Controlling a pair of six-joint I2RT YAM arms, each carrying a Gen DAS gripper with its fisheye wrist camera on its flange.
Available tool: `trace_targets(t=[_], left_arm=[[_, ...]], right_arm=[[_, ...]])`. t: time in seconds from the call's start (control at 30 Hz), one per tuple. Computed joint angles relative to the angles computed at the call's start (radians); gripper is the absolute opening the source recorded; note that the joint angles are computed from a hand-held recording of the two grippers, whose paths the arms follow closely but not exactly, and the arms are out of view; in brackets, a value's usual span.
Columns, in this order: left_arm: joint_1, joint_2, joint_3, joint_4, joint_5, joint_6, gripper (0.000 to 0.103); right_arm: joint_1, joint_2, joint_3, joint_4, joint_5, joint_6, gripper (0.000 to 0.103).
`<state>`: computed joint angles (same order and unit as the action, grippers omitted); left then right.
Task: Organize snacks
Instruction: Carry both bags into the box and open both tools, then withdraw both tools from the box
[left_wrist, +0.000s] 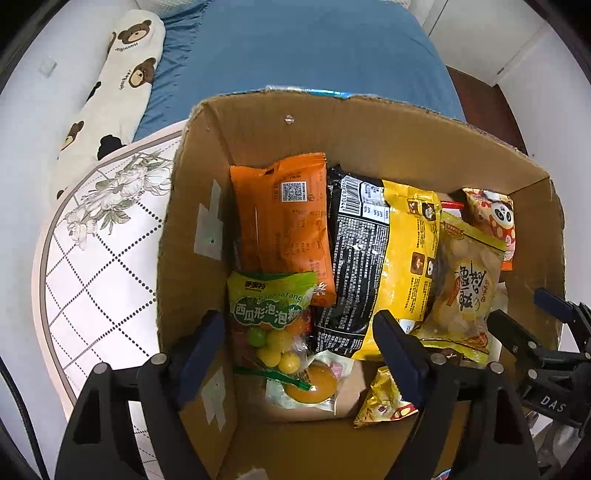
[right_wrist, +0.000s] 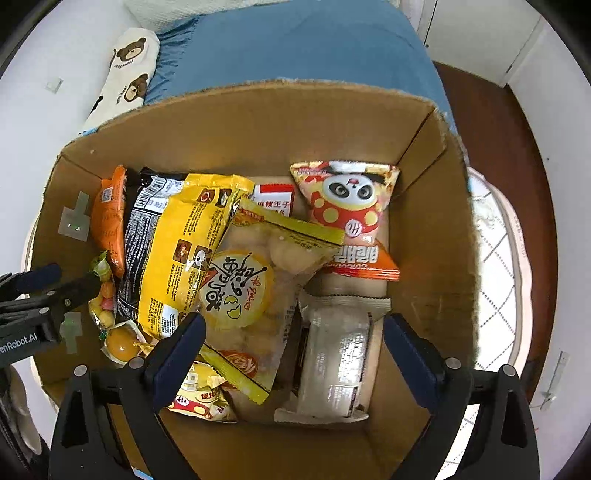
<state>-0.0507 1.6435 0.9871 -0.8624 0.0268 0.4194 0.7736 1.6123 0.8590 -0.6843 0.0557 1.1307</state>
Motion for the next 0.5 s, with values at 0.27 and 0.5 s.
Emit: trace_targets(t=[0.27, 0.5], left_arm=[[0.037, -0.204, -0.078, -0.041, 0.054, 0.036, 0.083], [0.128, -0.378, -0.108, -0.114, 0.127, 0.114, 0.083]], right_arm=[[0.142, -0.1, 0.048, -0.134, 0.102, 0.134, 0.099], [0.281, -0.162, 0.101, -0.25, 0.187, 0.269, 0.099]])
